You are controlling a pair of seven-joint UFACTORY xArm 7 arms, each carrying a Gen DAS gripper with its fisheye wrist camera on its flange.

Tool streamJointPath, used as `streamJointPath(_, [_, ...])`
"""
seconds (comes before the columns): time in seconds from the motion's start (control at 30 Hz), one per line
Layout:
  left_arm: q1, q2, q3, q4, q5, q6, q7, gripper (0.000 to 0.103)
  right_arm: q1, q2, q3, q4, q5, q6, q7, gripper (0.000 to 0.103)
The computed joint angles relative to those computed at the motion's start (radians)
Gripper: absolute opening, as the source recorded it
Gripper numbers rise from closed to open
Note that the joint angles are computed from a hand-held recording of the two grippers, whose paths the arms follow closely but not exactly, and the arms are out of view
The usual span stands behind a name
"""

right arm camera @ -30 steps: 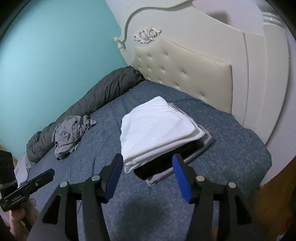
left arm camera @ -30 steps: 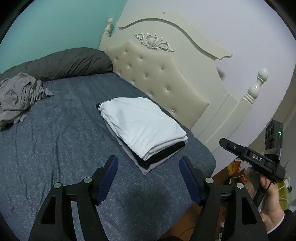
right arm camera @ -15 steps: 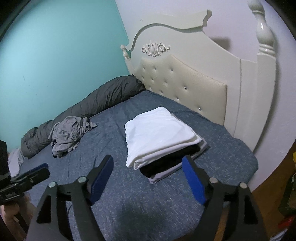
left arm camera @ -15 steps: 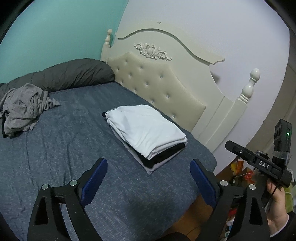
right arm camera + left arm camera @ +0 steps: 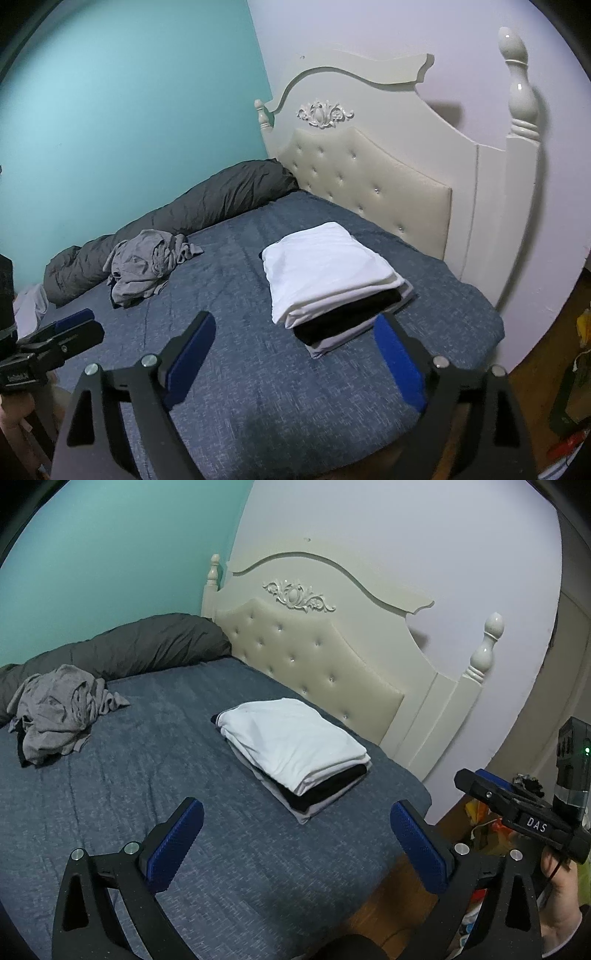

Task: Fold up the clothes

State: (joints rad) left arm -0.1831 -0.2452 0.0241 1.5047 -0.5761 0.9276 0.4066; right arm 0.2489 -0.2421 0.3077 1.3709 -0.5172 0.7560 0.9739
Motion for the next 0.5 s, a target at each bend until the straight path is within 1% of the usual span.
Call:
streamJointPath(0.27, [-0.002,-0.058,0.010,-0.059,0.004,-0.014,0.013,0.103,-0.006,-0.047,0.029,-0.027,-0.021,0.020,0.044,0.095])
streamJointPath(0.37, [-0.010,-0.074,0.022,-0.075,-0.009,-0.008,0.019,0.103,-0.008,-0.055,0.046,-0.026,-0.031,0.038,0.051,0.096])
streamJointPath(0.5, [-0.010,-0.100,0.022,-0.096,0.008,-0.018,0.013,0.103,-0.010,-0.061,0.072,-0.022,-0.059,0.071,0.070,0.098])
